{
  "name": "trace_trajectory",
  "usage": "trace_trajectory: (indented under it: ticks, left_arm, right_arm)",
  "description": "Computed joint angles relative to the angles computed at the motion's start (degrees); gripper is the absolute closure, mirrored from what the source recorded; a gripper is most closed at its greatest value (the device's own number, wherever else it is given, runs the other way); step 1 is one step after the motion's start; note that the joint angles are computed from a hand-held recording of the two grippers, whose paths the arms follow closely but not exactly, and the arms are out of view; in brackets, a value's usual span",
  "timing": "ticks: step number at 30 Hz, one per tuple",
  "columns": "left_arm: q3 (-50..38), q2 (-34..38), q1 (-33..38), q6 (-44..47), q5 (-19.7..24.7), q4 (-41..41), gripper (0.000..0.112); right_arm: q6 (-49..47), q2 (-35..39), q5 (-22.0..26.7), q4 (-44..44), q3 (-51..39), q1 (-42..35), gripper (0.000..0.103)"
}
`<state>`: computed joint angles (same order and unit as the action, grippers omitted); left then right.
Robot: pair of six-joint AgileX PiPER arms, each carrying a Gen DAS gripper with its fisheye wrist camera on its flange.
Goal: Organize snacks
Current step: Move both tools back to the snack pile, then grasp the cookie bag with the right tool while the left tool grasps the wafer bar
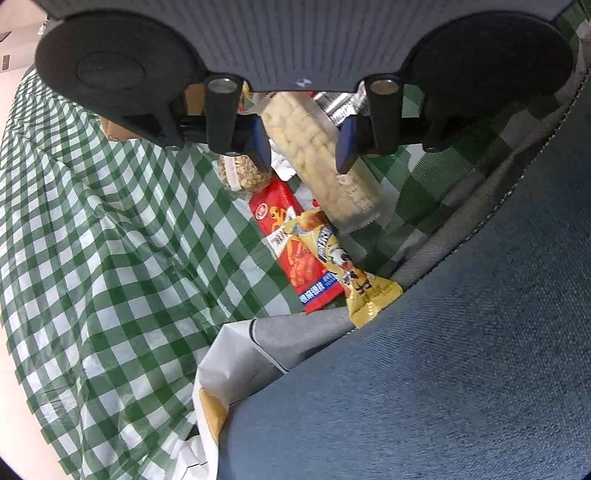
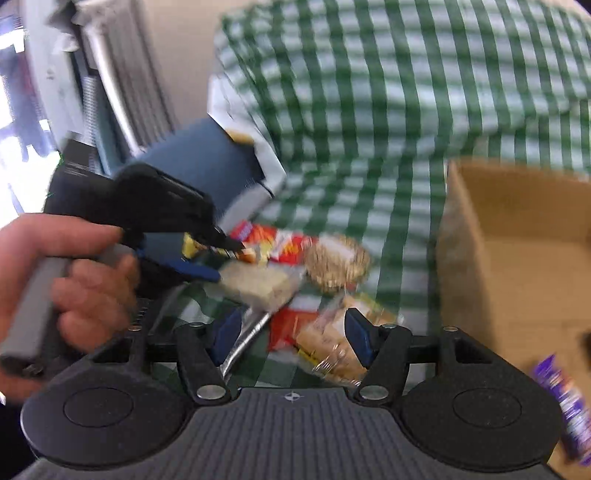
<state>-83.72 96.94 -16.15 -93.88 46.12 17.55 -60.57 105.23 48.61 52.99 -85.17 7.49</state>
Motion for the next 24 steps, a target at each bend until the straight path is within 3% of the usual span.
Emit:
trace_trajectory:
  ticks: [3, 8, 17, 24]
  left_arm:
    - [0.0, 0.4, 0.3, 0.1, 0.6, -1.0, 0.052]
    - [-2.1, 2.7, 0.8, 1.0, 1.2, -1.9, 0.049]
    - [-15.5, 12.9, -0.2, 6.5, 10.9, -3.2, 0.042]
    - [-22.2, 17.9, -0.9, 7.3, 18.0, -0.8, 0.043]
  right_arm:
    - [11.6, 2.1, -5.9, -6.7, -1.5, 4.1, 0.031]
    - [29.6, 5.5, -9.9, -19.2, -5.3, 8.2, 0.023]
    - [45.3, 12.8, -3.3, -27.8, -15.1, 8.7, 0.022]
    - [46.7, 14.5, -1.4, -29.3, -17.4, 8.8, 0.024]
